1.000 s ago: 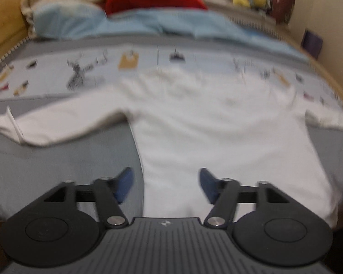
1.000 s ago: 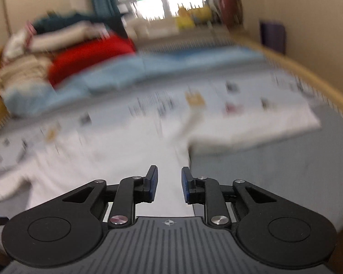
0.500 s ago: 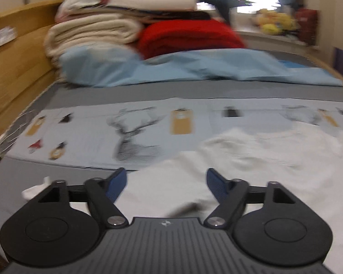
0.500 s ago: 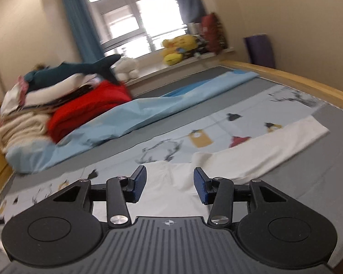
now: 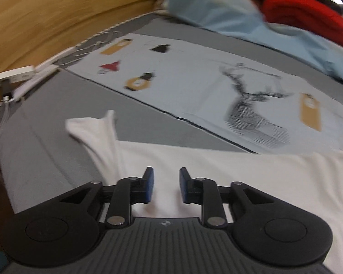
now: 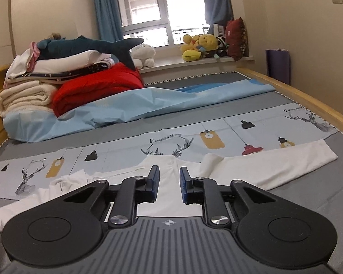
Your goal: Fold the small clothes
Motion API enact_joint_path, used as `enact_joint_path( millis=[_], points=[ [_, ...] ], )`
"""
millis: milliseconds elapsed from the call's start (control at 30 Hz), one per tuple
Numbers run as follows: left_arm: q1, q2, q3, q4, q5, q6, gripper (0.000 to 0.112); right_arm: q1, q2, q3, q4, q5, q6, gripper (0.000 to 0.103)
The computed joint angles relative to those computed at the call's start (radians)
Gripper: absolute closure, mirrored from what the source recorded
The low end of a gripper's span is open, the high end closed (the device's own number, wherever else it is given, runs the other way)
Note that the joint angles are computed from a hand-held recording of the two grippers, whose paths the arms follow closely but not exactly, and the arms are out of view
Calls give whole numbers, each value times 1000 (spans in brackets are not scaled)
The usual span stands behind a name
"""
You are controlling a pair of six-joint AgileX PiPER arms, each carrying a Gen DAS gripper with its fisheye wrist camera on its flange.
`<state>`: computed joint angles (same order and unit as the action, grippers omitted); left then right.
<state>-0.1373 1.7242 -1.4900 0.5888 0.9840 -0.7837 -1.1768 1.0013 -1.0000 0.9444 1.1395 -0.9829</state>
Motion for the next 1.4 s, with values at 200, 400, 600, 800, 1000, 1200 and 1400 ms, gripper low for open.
enact_joint_path(
  millis=[200, 400, 600, 800, 1000, 1200, 1400],
  points=[
    [89, 129, -86, 53, 62, -47, 64, 67, 9, -7, -54, -41, 28, 83],
    [120, 201, -120, 58, 68, -62, 83, 83, 22, -17, -91, -45, 31, 83],
    [99, 199, -173, 71, 113, -92, 106, 94, 37, -9, -105, -73, 43, 83],
    [-59, 60, -205, 15, -54, 0, 106, 236, 97, 8, -244, -165, 130, 83],
    [-307, 9, -307, -329, -256, 247, 106, 327, 158, 5, -326, -161, 172, 83],
    [-463, 241, -644, -808, -81, 641, 66, 322, 204, -13, -309, -111, 160, 83],
    [-428, 358, -862, -575, 97, 375, 65, 330, 297, -62, -305, -98, 238, 83]
  ],
)
